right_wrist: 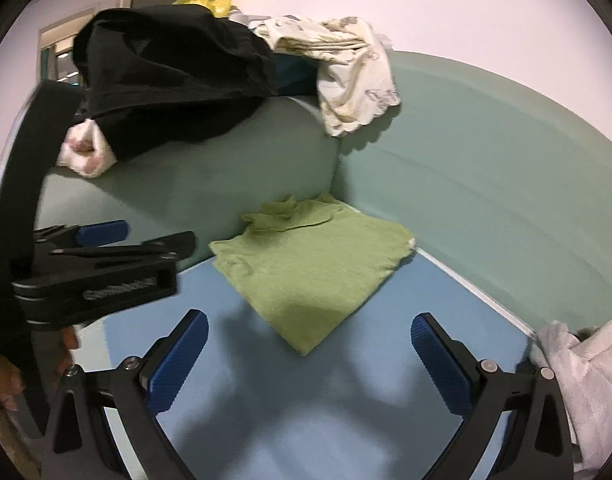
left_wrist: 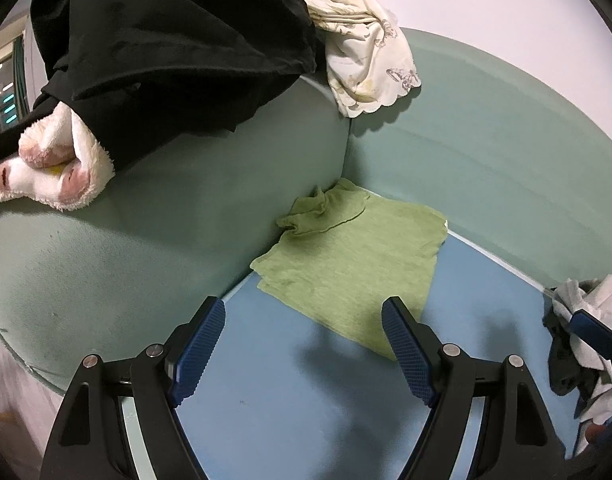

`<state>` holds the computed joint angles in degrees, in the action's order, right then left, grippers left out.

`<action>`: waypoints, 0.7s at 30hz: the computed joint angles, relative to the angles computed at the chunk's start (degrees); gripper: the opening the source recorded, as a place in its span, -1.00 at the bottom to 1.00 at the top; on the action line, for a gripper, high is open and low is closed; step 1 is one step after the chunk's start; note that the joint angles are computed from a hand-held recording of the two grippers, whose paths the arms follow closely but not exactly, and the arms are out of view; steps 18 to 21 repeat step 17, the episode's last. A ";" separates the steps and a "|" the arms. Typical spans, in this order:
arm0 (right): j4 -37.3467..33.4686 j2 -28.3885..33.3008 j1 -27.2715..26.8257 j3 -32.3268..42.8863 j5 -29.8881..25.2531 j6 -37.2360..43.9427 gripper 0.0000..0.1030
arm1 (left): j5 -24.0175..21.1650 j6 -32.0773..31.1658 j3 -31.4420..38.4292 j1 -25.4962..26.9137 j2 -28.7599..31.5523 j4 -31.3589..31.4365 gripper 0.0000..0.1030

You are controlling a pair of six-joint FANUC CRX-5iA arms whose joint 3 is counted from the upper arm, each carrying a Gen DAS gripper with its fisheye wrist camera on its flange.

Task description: Fold clothes

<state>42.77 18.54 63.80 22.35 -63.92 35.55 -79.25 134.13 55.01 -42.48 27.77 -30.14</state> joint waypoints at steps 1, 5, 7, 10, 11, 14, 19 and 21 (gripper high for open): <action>0.39 0.26 -0.05 0.32 -0.83 -0.64 1.00 | 0.24 0.06 -0.27 0.04 -0.15 0.13 0.57; 0.57 0.61 -0.70 1.29 -1.86 -2.73 1.00 | 0.72 0.16 -0.92 -0.01 -0.51 0.19 0.57; 1.44 1.02 -0.77 1.74 -2.10 -2.76 1.00 | 0.70 0.42 -1.02 -0.13 -0.58 -0.30 0.57; 1.15 2.16 -0.99 3.69 -3.03 -1.98 1.00 | 2.00 0.55 -2.31 -0.22 -1.32 -0.57 0.57; 0.96 2.25 -1.07 3.92 -3.03 -2.13 1.00 | 2.06 0.58 -2.43 -0.18 -1.37 -0.51 0.57; -0.18 2.02 -1.35 3.95 -2.01 -2.81 1.00 | 1.73 0.52 -2.40 -0.09 -1.30 -0.43 0.57; -0.31 2.42 -1.53 4.53 -2.37 -2.37 1.00 | 0.69 0.34 -1.57 -0.05 -0.70 -0.51 0.57; -0.31 2.42 -1.53 4.53 -2.37 -2.37 1.00 | 0.69 0.34 -1.57 -0.05 -0.70 -0.51 0.57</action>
